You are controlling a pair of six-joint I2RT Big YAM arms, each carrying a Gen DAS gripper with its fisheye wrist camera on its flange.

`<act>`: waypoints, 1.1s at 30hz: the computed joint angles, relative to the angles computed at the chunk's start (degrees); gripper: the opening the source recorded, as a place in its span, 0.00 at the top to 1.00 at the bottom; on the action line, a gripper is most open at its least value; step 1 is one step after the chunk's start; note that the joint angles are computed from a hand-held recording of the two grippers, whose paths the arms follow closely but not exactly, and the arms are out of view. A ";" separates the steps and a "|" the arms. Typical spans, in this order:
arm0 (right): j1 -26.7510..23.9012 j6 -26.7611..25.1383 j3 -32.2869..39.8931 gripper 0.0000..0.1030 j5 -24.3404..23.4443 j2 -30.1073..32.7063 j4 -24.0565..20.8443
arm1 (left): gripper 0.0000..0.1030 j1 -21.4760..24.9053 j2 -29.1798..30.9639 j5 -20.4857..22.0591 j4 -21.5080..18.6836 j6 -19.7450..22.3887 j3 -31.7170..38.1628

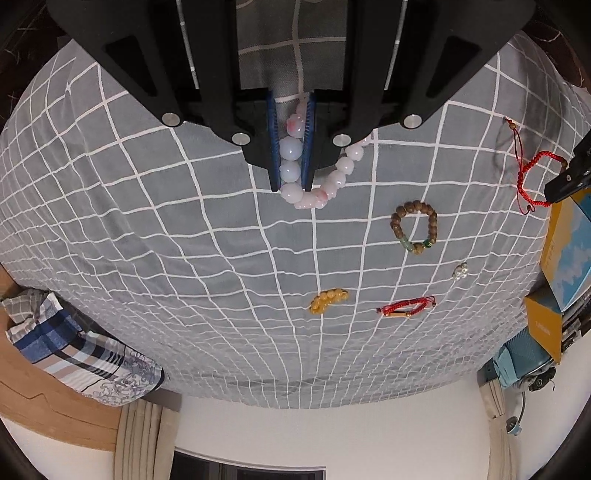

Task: Organize jewelry
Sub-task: 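Lift both held bracelets and carry them over the white cardboard box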

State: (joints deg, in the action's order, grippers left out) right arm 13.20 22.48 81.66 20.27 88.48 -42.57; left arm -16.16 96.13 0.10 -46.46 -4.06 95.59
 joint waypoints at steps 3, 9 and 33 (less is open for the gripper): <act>0.04 -0.23 0.34 0.90 -0.55 -0.05 0.15 | 0.93 -0.28 -0.54 -0.79 1.41 0.70 -0.48; 0.02 0.12 1.94 0.90 -0.68 0.18 -0.45 | 0.93 -0.31 0.20 -1.31 0.13 1.29 1.31; 0.82 -4.24 13.18 0.90 -0.84 3.37 -7.31 | 0.93 3.12 4.21 0.46 -9.36 3.85 15.13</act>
State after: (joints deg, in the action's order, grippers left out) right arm 14.01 18.24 94.84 19.42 91.86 -49.88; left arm -13.05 100.34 0.56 -55.81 -0.21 110.72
